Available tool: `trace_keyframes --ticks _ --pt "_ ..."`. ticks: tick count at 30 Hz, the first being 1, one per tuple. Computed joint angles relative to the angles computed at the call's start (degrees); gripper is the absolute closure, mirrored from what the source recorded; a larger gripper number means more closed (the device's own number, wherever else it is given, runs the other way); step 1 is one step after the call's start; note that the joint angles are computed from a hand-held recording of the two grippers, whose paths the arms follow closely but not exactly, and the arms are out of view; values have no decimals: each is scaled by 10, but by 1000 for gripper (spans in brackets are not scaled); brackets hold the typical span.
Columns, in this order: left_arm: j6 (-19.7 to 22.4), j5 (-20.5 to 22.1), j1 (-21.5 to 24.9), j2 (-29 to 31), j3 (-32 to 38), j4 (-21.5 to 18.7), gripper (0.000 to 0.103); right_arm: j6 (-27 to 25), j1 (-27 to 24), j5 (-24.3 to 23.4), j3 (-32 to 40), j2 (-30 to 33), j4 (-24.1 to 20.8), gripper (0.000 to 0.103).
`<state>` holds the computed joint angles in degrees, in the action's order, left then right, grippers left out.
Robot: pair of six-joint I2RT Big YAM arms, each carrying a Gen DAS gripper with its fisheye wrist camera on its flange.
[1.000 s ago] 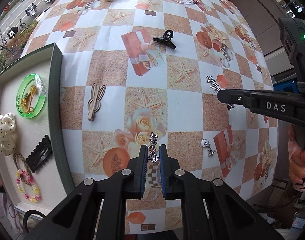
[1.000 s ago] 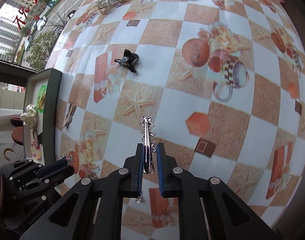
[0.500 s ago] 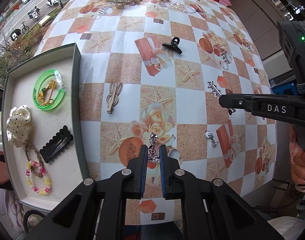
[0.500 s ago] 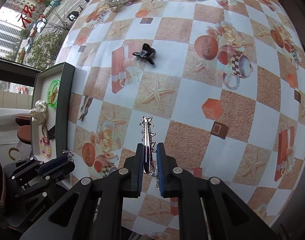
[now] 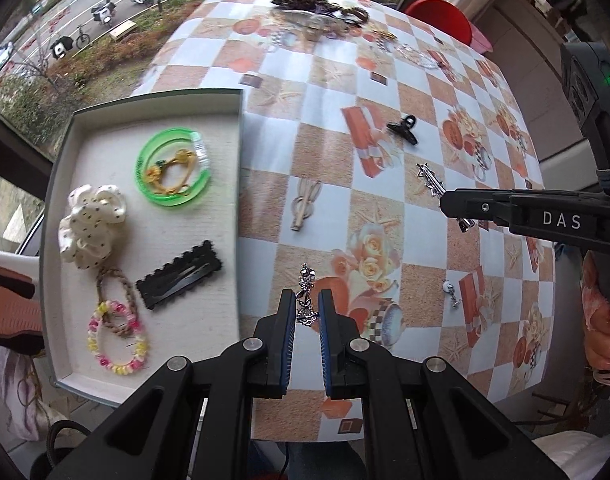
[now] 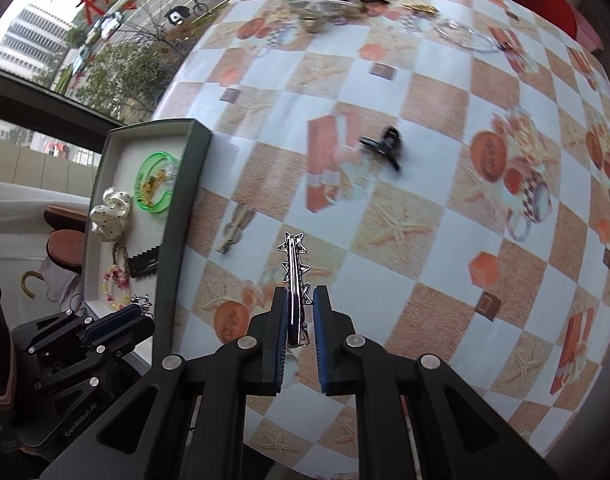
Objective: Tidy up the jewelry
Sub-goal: 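Carry the spiky clip and silver charm over the grey tray with both tools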
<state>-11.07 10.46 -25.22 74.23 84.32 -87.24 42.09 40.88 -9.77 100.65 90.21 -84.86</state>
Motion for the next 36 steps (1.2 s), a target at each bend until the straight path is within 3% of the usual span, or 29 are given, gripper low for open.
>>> trace_keyframes --ticks 13,25,36 --pt "-10 -14 100 -52 -39 -3 88 -79 42 -20 193 140 -36 90" --pt "2 -33 185 -79 -79 -2 88 -107 74 -39 329 239 -82 90" --pt "-1 -53 227 -74 -116 26 88 -116 90 -58 415 306 -114 90"
